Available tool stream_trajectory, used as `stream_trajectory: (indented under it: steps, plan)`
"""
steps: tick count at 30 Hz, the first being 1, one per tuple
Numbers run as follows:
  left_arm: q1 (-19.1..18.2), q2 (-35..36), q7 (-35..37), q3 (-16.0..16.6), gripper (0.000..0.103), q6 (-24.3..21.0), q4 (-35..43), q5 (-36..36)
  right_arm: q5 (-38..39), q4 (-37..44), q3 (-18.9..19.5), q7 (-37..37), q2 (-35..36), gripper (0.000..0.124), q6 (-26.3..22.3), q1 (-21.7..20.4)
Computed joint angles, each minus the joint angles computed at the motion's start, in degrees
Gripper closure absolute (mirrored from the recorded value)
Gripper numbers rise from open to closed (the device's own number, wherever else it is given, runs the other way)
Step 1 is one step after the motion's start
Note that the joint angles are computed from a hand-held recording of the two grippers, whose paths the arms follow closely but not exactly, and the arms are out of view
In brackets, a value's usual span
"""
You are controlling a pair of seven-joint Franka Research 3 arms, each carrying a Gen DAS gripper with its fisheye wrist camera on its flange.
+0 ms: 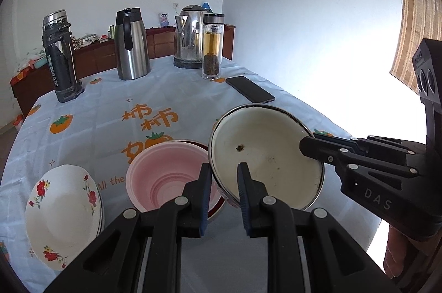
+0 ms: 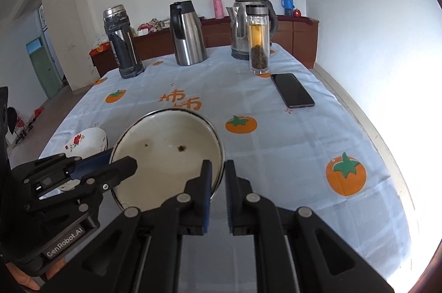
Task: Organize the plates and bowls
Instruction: 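Carry the enamel bowl with both grippers over the pink-and-steel bowls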
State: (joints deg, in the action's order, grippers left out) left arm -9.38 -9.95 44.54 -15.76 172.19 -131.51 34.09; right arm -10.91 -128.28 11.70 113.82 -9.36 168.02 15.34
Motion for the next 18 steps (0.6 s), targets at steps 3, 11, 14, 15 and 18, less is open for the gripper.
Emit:
stream_trajectory:
  steps: [3, 11, 14, 15, 18]
  plan:
    - [0.4, -0.6, -0.2, 0.2, 0.082, 0.2, -0.4, 0.1, -1.2, 1.2, 0.4, 0.5, 0.7, 0.115, -0.6, 0.0]
    - [2.2, -1.4, -1.1, 0.3, 0.082, 0.7, -1.1, 0.8, -3.3, 4.3, -0.1, 1.1, 3.0, 0.114, -1.8, 1.7]
    - [2.5, -1.6, -0.8, 0.6, 0.082, 1.1, -1.4, 0.7, -4.1, 5.2, -0.4, 1.5, 3.7, 0.114, -2.0, 2.4]
    - [2.7, -1.5, -0.8, 0.6, 0.082, 1.1, -1.4, 0.7, -4.3, 5.5, -0.6, 1.6, 3.9, 0.114, -2.1, 2.6]
    - [3.2, -1.3, -1.1, 0.5, 0.082, 0.9, -1.1, 1.2, -4.9, 6.5, -0.9, 1.8, 4.7, 0.114, -2.5, 3.2]
